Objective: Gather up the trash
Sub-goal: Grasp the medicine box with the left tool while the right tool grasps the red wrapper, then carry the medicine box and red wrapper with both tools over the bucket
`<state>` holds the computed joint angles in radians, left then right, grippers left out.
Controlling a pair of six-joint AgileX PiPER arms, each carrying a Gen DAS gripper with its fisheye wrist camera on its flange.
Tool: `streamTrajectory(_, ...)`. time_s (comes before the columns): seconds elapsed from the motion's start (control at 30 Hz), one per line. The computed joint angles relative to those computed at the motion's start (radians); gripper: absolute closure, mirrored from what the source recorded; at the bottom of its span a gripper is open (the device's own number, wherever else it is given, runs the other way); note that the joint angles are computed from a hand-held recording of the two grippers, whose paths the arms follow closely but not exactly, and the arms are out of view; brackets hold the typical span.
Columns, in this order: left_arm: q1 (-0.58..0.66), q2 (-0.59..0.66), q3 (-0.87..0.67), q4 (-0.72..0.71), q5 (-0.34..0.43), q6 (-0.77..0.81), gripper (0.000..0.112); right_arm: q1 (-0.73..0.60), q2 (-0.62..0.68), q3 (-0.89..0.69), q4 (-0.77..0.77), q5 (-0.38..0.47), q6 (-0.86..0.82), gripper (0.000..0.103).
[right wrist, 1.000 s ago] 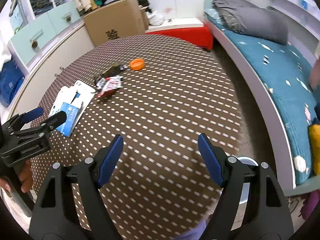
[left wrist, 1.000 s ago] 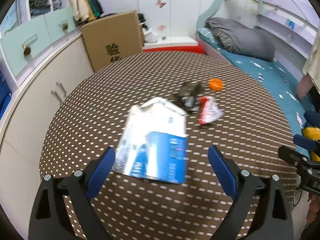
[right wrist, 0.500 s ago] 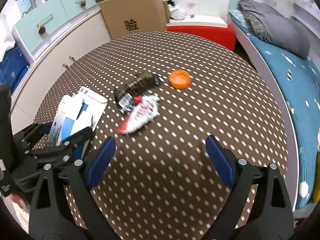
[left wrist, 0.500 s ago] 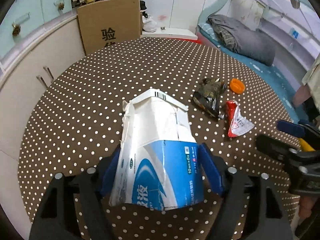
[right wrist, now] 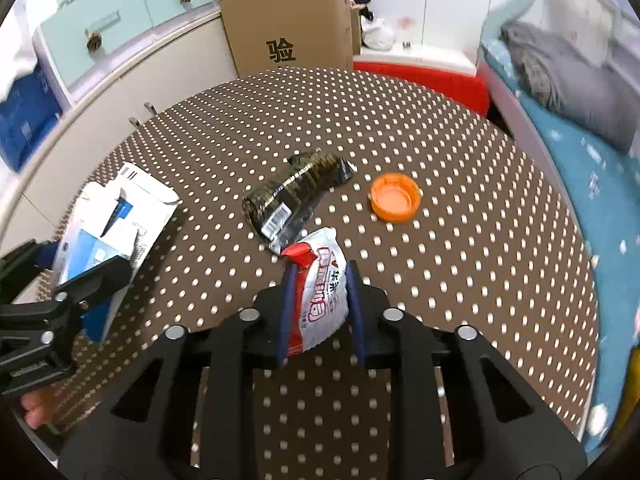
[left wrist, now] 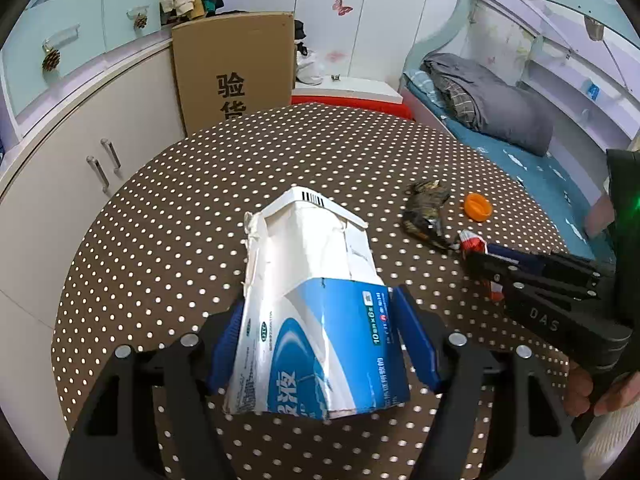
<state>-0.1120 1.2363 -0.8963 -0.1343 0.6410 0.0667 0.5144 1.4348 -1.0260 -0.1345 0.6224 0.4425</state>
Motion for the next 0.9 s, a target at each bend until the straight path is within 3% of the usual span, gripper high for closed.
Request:
streamTrajectory(0.27, -0.172, -0.027, 0.001, 0.146, 0.01, -0.202, 0.043, -0.043, -0.163, 0.117, 0.018, 0.028, -0.016, 0.083)
streamTrajectory(0.47, -0.341, -0.018, -0.018, 0.285, 0.028, -0.389, 0.043, -0.132, -0.284, 0.193, 0.097, 0.045, -0.116, 0.083)
streamTrajectory(0.8, -0.616, 0.095, -0.118, 0.444, 0.063, -0.617, 0.043, -0.436, -0.493, 0.294, 0.313, 0.128, -0.432, 0.083)
streamTrajectory(0.9, -0.69, 0.137, -0.153, 0.48, 0.081, -0.667, 0.043, -0.612, -0.551, 0.313, 0.429, 0.182, -0.608, 0.083)
